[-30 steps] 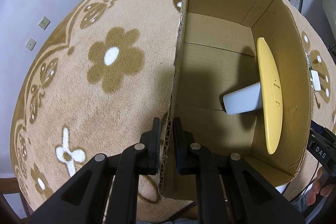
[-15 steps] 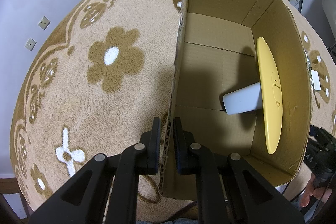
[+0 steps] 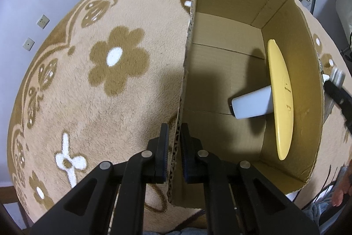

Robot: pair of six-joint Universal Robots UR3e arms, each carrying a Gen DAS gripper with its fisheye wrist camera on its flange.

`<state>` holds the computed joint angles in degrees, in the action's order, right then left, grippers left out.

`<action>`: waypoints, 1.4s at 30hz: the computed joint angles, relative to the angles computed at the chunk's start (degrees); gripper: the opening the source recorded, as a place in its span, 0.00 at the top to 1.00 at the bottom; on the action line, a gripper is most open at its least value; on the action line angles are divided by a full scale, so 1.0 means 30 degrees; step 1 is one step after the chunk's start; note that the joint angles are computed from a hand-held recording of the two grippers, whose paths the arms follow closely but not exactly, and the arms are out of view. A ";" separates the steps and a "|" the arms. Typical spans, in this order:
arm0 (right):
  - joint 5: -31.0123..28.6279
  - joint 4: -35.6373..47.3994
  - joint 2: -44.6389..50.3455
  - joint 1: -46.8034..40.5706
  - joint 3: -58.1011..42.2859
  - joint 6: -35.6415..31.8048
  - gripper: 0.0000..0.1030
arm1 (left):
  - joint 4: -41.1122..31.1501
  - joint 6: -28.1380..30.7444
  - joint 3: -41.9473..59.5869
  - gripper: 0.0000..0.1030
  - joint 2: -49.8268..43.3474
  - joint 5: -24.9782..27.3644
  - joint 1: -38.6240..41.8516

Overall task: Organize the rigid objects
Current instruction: 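Carry the white remote with the right tool over the cardboard box, then open the right tool to drop the white remote into the box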

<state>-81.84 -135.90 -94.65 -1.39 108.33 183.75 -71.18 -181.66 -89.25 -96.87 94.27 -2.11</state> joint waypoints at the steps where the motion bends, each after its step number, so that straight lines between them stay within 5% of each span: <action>1: -0.0005 -0.0216 -0.0130 0.0050 -0.0075 -0.0032 0.50 | 0.0017 -0.0009 0.0027 0.91 -0.0035 0.0102 -0.0078; 15: 0.3451 -0.8211 -0.2182 -0.0250 0.2273 0.2044 0.50 | 0.0086 0.0205 -0.0128 0.92 0.0097 0.0087 -0.0107; 30: 0.6509 -0.9494 0.0981 0.0171 0.2589 0.2795 0.50 | 0.0107 0.0051 -0.0137 0.91 0.0089 0.0184 -0.0113; 39: 0.4827 -1.0482 0.1768 0.0943 0.2303 0.2674 0.49 | -0.0067 -0.0002 -0.0074 0.90 0.0082 0.0008 0.0026; 42: 0.3654 -0.9685 0.1806 0.1605 0.1553 0.1890 0.27 | -0.0121 0.0064 -0.0112 0.91 0.0100 -0.0203 0.0216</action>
<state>-70.87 -164.95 -89.23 3.42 112.99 189.42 -71.54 -181.47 -89.58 -96.57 93.67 -1.46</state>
